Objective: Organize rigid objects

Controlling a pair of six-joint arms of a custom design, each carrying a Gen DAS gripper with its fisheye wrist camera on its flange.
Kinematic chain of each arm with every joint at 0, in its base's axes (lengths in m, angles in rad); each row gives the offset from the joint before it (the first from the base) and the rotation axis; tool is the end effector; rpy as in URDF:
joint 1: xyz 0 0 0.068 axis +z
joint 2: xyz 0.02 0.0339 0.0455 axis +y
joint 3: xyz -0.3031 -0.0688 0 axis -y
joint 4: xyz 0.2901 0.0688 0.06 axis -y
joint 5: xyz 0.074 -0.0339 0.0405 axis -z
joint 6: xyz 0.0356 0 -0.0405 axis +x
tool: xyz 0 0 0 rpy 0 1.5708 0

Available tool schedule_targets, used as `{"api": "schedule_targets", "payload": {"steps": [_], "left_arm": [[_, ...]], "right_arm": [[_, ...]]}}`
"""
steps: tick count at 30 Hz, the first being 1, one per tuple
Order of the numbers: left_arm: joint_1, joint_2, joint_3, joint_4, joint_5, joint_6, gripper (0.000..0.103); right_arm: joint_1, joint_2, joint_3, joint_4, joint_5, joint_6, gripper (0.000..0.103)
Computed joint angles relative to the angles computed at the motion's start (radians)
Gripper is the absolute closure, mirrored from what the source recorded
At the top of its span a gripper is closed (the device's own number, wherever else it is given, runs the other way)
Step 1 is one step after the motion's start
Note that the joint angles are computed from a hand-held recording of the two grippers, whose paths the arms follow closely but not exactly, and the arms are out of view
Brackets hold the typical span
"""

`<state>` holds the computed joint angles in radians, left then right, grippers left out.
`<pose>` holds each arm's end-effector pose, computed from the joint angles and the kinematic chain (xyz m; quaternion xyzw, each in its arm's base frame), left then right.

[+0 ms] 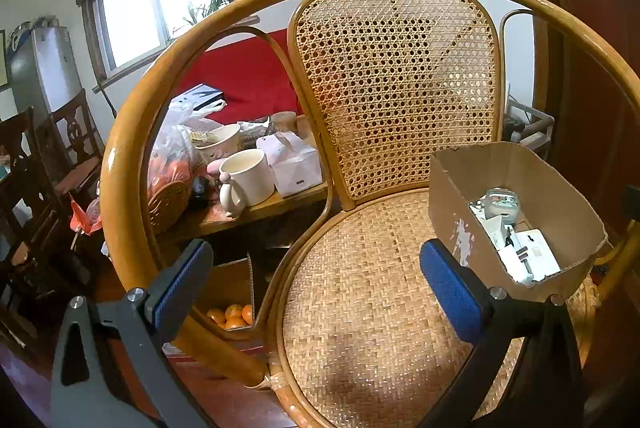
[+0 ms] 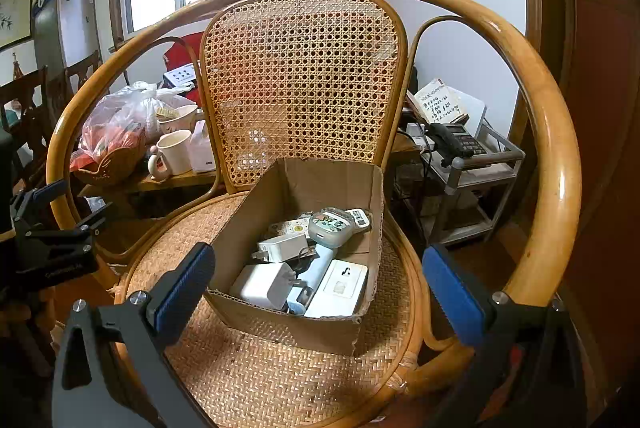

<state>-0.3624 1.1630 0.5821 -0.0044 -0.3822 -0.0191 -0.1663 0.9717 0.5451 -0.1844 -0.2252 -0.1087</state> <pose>0.2520 -0.0813 0.2236 0.0592 0.8676 0.0763 0.4877 0.2252 -0.0297 0.2360 -0.0265 0.8826 0.0358 0.4681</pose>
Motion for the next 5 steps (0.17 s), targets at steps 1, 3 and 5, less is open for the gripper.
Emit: {"api": "schedule_targets", "payload": {"steps": [1, 3, 5], "left_arm": [[0.001, 0.001, 0.001, -0.002, 0.0, -0.002, 0.0], [0.003, 0.001, 0.002, -0.005, 0.001, -0.005, 0.0], [0.006, 0.001, 0.003, -0.006, 0.004, -0.005, 0.0]], "right_arm": [[0.001, 0.0, 0.0, 0.001, 0.001, 0.0, 0.0], [0.004, -0.001, -0.001, 0.002, 0.005, 0.002, 0.0], [0.006, -0.001, -0.001, 0.002, 0.007, 0.003, 0.0]]}}
